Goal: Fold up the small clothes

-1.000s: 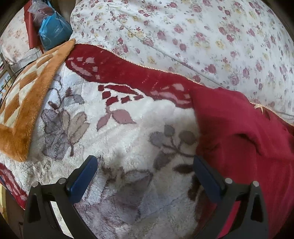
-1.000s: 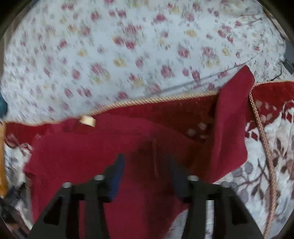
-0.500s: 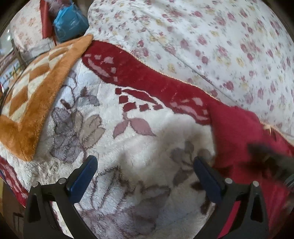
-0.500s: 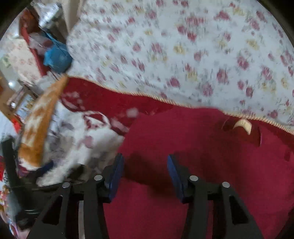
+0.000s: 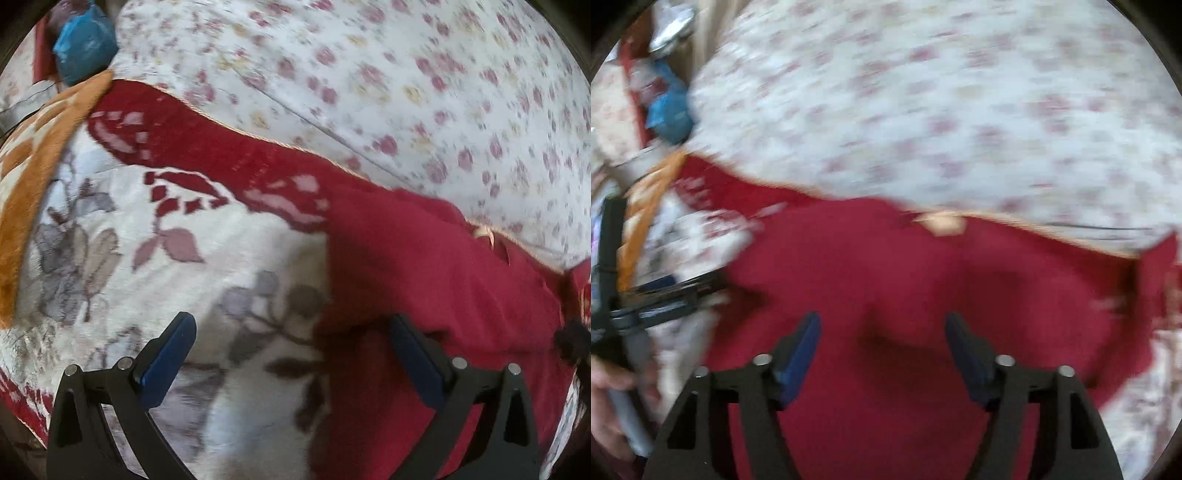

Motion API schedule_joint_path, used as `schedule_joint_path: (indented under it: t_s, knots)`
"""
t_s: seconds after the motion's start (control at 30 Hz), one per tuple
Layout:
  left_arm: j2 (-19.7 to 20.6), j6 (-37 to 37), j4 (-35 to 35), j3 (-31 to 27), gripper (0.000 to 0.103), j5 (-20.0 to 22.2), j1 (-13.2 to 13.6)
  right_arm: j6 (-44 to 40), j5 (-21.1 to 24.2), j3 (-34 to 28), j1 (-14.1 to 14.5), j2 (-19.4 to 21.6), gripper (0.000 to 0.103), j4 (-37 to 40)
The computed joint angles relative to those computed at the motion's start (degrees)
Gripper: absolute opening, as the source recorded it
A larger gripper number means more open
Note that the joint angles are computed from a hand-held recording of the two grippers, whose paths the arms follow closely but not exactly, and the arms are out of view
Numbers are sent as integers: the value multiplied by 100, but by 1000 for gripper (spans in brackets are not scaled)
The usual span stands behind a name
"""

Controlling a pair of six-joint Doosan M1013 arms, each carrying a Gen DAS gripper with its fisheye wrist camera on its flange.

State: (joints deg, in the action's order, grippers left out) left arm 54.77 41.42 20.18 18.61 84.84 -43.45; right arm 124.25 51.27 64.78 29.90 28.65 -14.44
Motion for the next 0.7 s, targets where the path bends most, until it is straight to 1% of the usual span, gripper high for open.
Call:
schedule_joint_path:
  t_s: [0.03, 0.07, 0.1, 0.13, 0.17, 0.2, 0.23, 0.3, 0.33, 0.4, 0.43, 0.47, 0.53, 0.6, 0.67, 0.7]
  knots:
    - [112, 76, -4, -197, 103, 63, -9, 216, 23, 114, -142, -52, 76, 38]
    - [236, 174, 30, -412, 103, 147, -25, 264, -15, 166, -232, -64, 75, 175]
    - [382, 291, 74, -671, 103, 306, -38, 246, -55, 225, -367, -56, 68, 433]
    - [547, 415, 114, -972, 103, 502, -51, 213, -5, 217, -433, -21, 61, 577]
    - [660, 511, 153, -1163, 103, 630, -59, 186, 158, 171, -526, 63, 50, 782]
    - [781, 592, 186, -1378, 103, 765, -63, 266, 273, 163, -588, 130, 46, 858]
    - [837, 634, 183, -1471, 103, 829, -57, 403, 250, 215, -605, 146, 42, 751]
    - [717, 579, 144, -1192, 103, 685, -45, 599, 56, 377, -598, 78, 31, 500]
    - [661, 551, 157, -1073, 103, 616, -47, 647, 44, 408, -595, 52, 31, 486]
    - [709, 612, 228, -1166, 103, 681, -64, 732, 170, 369, -563, 47, 31, 384]
    - [745, 631, 251, -1235, 103, 720, -69, 726, 286, 313, -533, 52, 33, 314]
    - [762, 640, 273, -1267, 103, 747, -75, 673, 360, 268, -494, 45, 35, 235]
    - [802, 663, 283, -1351, 103, 807, -79, 548, 264, 344, -482, -35, 41, 235]
    - [811, 661, 308, -1365, 103, 815, -86, 541, 198, 400, -469, -79, 55, 214]
    - [806, 667, 314, -1362, 103, 822, -87, 598, 277, 433, -469, -55, 56, 185]
    - [849, 690, 333, -1453, 103, 877, -92, 624, 354, 435, -463, -22, 56, 122]
